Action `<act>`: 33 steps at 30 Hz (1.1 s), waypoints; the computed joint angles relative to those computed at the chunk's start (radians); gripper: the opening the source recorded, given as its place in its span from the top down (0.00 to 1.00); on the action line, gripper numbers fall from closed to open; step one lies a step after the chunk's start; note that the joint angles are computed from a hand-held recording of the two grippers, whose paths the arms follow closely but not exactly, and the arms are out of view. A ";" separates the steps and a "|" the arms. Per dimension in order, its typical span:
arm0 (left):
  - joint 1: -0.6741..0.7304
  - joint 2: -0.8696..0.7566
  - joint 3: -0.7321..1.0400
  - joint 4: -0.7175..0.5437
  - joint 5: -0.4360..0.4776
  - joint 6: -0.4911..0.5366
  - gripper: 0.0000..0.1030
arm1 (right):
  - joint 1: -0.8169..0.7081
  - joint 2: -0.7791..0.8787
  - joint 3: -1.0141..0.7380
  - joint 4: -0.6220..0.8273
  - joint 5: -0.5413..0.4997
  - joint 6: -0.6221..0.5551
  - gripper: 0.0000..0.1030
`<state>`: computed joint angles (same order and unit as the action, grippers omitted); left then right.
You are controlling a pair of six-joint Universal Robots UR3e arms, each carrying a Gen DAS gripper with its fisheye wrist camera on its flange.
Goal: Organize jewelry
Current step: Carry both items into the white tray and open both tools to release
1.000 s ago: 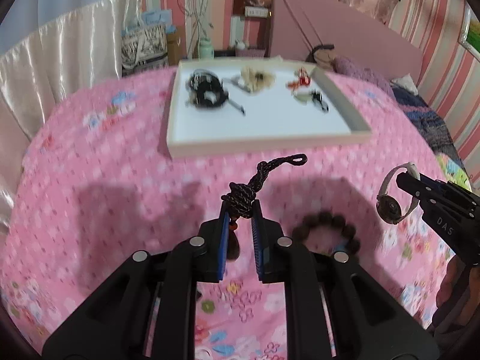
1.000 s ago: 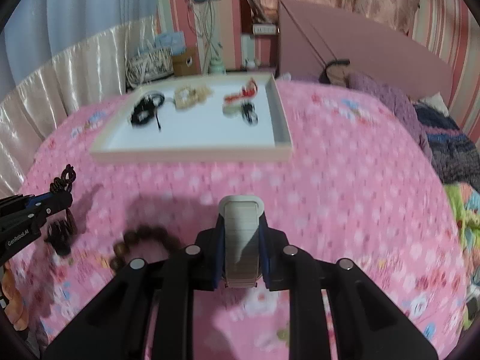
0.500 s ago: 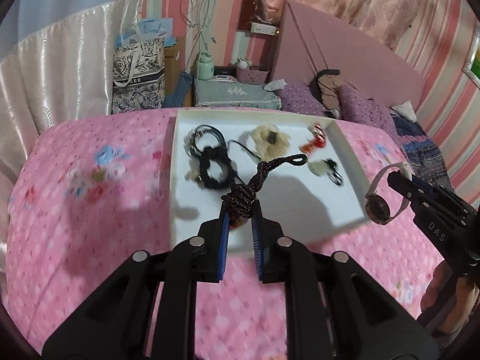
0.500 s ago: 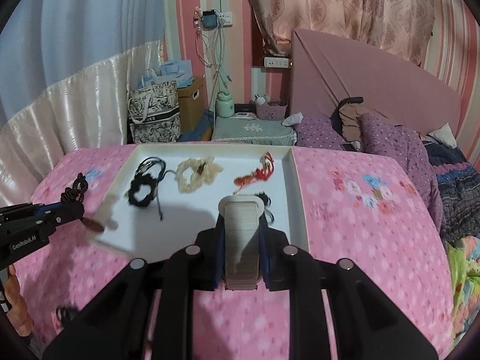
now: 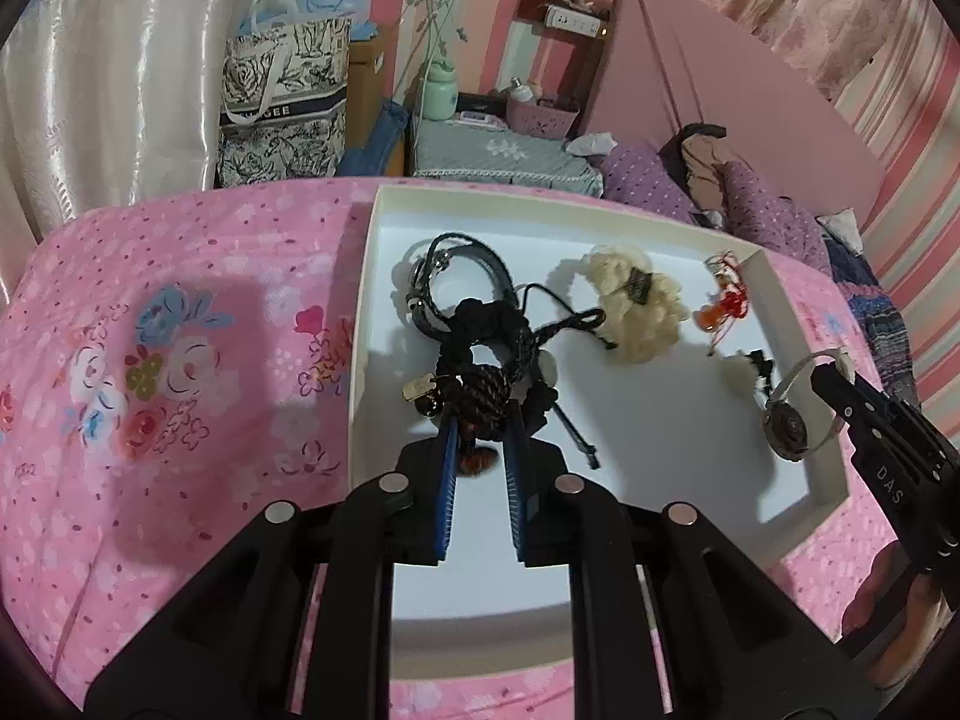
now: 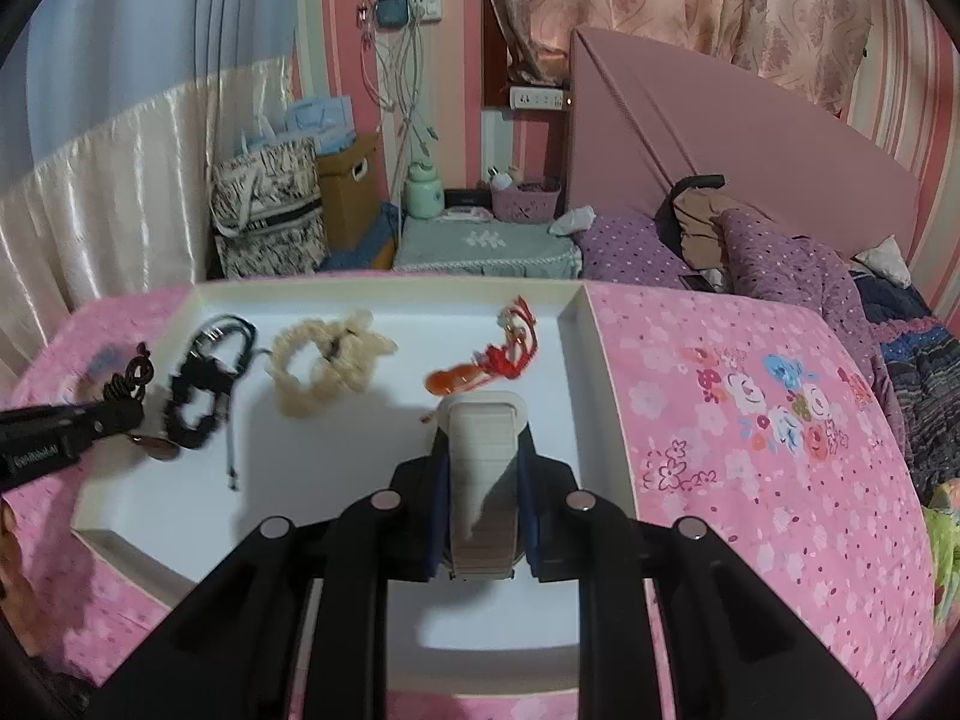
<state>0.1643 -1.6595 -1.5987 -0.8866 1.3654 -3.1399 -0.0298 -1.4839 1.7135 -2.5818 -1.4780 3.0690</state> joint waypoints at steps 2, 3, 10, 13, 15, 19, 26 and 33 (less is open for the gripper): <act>-0.009 -0.011 -0.003 0.021 0.016 0.001 0.88 | 0.001 0.011 0.019 -0.044 -0.013 0.000 0.80; -0.018 -0.015 -0.006 0.031 0.027 0.001 0.88 | 0.004 0.020 0.026 -0.071 -0.022 0.001 0.80; -0.044 -0.026 -0.032 0.057 0.063 0.005 0.87 | 0.033 0.029 0.071 -0.138 -0.066 -0.020 0.80; -0.044 -0.018 -0.043 0.061 0.064 0.002 0.87 | 0.038 0.030 0.072 -0.142 -0.073 -0.016 0.80; -0.050 -0.028 -0.036 0.064 0.076 -0.004 0.87 | 0.038 0.032 0.065 -0.122 -0.071 -0.010 0.77; -0.055 -0.034 -0.030 0.061 0.090 -0.014 0.86 | 0.041 0.035 0.053 -0.087 -0.074 -0.002 0.77; -0.108 -0.033 -0.024 0.042 0.186 -0.041 0.65 | 0.010 0.044 0.033 -0.002 -0.001 0.006 0.55; -0.146 0.042 -0.073 0.024 0.244 -0.050 0.47 | -0.008 -0.029 0.080 -0.033 0.023 0.013 0.27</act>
<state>0.0185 -1.6171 -1.6716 -0.8626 1.6098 -3.1901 -0.0382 -1.5131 1.7932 -2.6148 -1.4549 3.0816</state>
